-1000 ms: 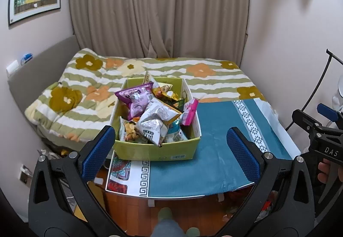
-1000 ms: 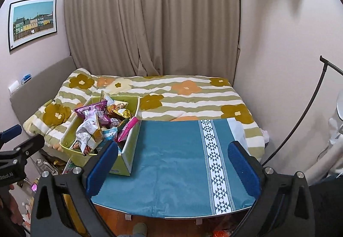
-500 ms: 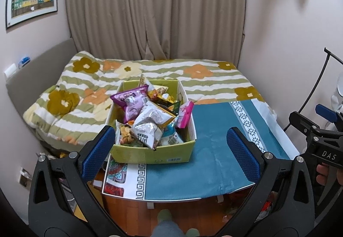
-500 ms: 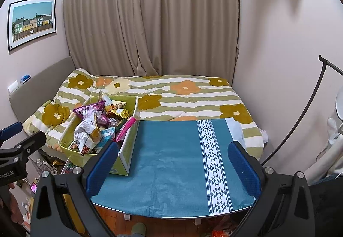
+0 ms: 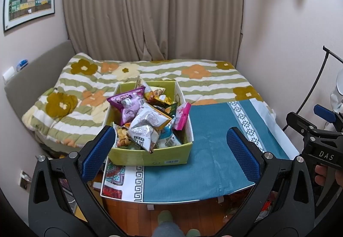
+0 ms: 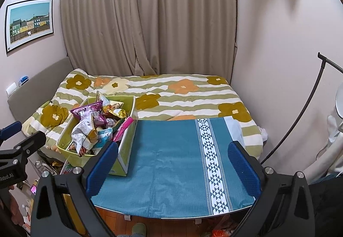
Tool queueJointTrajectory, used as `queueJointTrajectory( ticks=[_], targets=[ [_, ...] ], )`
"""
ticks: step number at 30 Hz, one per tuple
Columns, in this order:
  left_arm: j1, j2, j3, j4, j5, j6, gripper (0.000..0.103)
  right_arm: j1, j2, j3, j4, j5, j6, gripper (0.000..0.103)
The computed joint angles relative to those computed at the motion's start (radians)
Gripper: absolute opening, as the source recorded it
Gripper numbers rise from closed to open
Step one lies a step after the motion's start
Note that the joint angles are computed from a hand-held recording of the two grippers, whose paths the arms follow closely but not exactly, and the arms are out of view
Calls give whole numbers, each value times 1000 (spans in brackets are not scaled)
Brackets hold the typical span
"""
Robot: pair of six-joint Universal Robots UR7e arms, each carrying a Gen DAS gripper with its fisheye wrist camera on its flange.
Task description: Organize snacks
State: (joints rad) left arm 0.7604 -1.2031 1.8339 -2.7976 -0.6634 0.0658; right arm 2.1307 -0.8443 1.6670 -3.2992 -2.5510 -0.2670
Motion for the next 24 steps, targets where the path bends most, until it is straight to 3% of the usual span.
queueJointTrajectory(
  ticks=[24],
  targets=[
    [4, 7, -10, 11, -7, -10, 103, 1, 4, -4, -4, -8, 4, 102]
  ],
)
